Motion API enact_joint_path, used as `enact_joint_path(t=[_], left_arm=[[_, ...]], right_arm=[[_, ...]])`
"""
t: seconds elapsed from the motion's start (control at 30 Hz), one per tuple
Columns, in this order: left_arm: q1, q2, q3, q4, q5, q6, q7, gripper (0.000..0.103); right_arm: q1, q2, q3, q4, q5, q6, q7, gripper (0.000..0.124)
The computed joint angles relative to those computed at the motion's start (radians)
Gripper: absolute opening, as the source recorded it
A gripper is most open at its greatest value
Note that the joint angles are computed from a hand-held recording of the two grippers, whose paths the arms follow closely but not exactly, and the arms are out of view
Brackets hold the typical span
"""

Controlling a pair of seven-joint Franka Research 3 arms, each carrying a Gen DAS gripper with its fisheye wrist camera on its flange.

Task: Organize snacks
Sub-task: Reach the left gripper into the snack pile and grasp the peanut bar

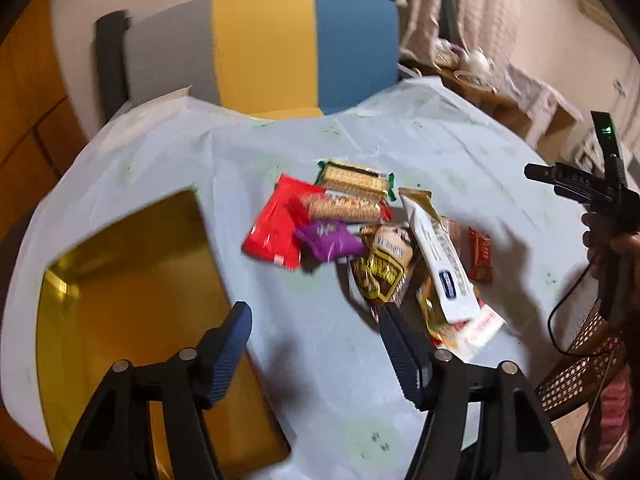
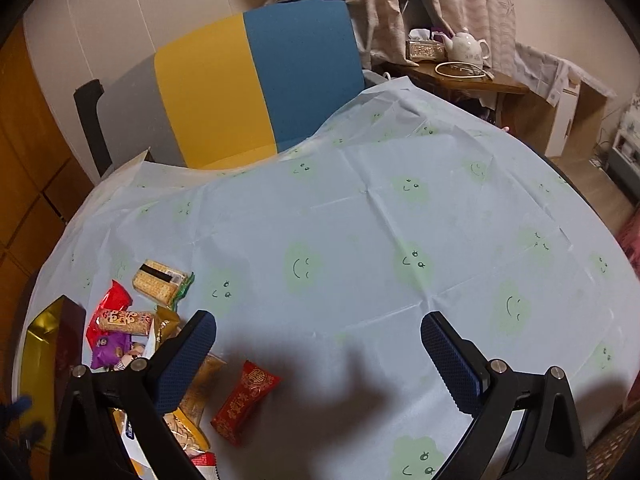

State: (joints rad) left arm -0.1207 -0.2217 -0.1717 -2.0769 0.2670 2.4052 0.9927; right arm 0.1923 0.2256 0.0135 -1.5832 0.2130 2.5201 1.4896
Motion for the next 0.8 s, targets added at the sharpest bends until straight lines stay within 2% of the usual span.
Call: enact_joint_path(t=[0.13,0.3,0.43,0.67,0.8], left_arm=[[-0.006,0.12,0.019,0.152,-0.046,-0.101,0.181,0.059],[0.01,0.277,0.018,0.347,-0.064,-0.218,0.333,0.056],[0.016,0.39,0.005,0.485,-0.08,-0.268,0.487,0.053],[-0.013,0.574,0.0,0.712,-0.011,-0.386,0.664,0.052],[-0.028,0.662,0.01,0.82,0.013,-0.437,0.724,0.052]], right_arm=[[0.003,0.002,0.0,0.005,-0.01,0.0,0.0,0.103],[-0.003,0.0,0.009,0.005,0.019,0.004,-0.037,0.103],[-0.003,0.001,0.008,0.008,0.028,-0.003,-0.047,0.103],[-0.002,0.011,0.006,0.023,0.029,-0.022,-0.043,0.103],[-0.006,0.014,0.01,0.028,0.044,-0.032,-0.056,0.103]])
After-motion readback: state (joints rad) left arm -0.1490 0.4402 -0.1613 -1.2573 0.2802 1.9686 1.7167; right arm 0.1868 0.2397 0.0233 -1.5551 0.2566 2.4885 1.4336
